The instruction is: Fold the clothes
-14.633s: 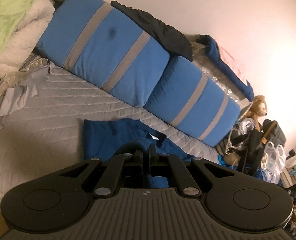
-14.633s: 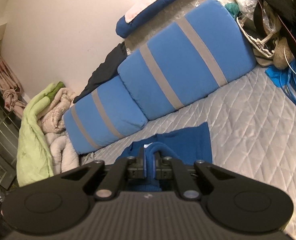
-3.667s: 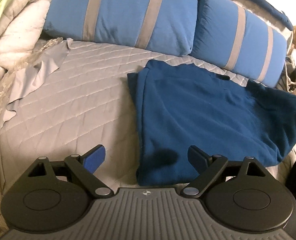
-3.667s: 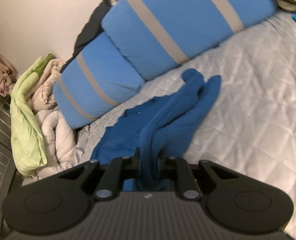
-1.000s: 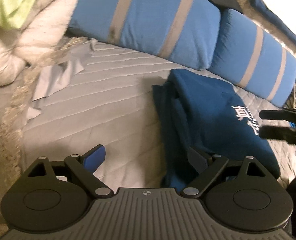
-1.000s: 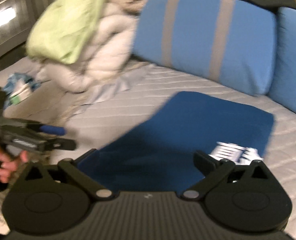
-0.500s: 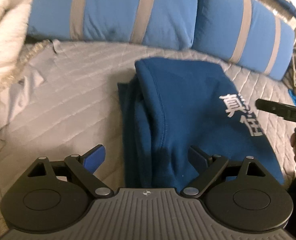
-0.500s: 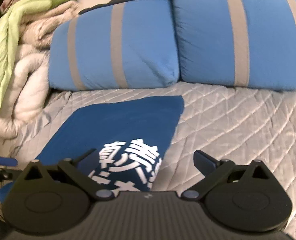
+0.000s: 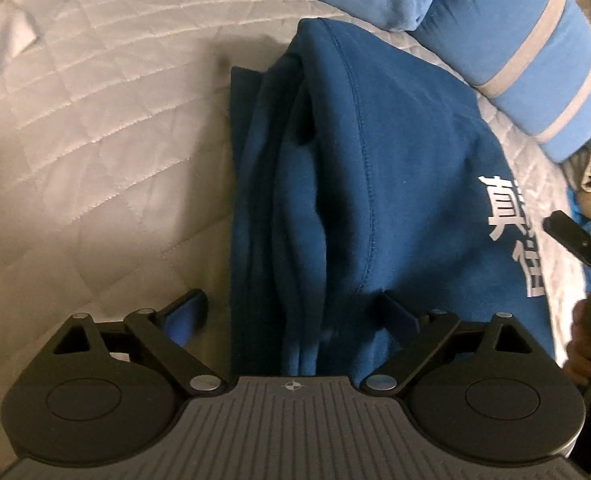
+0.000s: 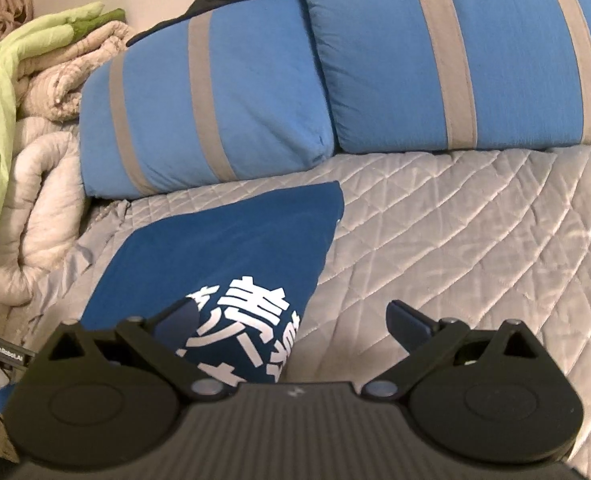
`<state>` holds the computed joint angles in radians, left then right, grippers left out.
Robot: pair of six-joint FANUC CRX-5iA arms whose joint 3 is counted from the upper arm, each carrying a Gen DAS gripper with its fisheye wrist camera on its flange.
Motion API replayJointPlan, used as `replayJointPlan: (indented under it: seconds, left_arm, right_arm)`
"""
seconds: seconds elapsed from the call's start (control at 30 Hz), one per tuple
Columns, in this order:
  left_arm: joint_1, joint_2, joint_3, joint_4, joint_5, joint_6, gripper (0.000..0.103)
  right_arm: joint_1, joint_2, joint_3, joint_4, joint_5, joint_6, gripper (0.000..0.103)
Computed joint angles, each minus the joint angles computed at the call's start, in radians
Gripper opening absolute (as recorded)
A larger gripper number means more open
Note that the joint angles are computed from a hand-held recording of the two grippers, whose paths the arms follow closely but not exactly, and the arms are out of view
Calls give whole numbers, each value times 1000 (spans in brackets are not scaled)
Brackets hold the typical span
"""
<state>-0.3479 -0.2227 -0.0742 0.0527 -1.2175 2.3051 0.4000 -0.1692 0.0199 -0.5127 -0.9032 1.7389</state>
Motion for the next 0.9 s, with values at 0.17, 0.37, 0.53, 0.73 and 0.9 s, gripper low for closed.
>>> replayJointPlan:
  seconds: [0.17, 0.37, 0.53, 0.73, 0.9]
  left_arm:
    - [96, -85, -138, 165, 108, -80, 93]
    - [218, -254, -550, 738, 405, -390, 77]
    - [214, -310, -654, 839, 456, -443, 35]
    - [190, -353, -721, 906, 532, -534, 27]
    - [169, -380, -796, 1056, 593, -667, 26]
  right_arm:
    - [-30, 26, 33, -46, -28, -4, 103]
    - [-37, 59, 58, -43, -18, -42, 103]
    - [-40, 104, 92, -36, -28, -54, 103]
    - [-33, 176, 149, -26, -51, -67, 103]
    - [-91, 277, 267, -159, -164, -28, 103]
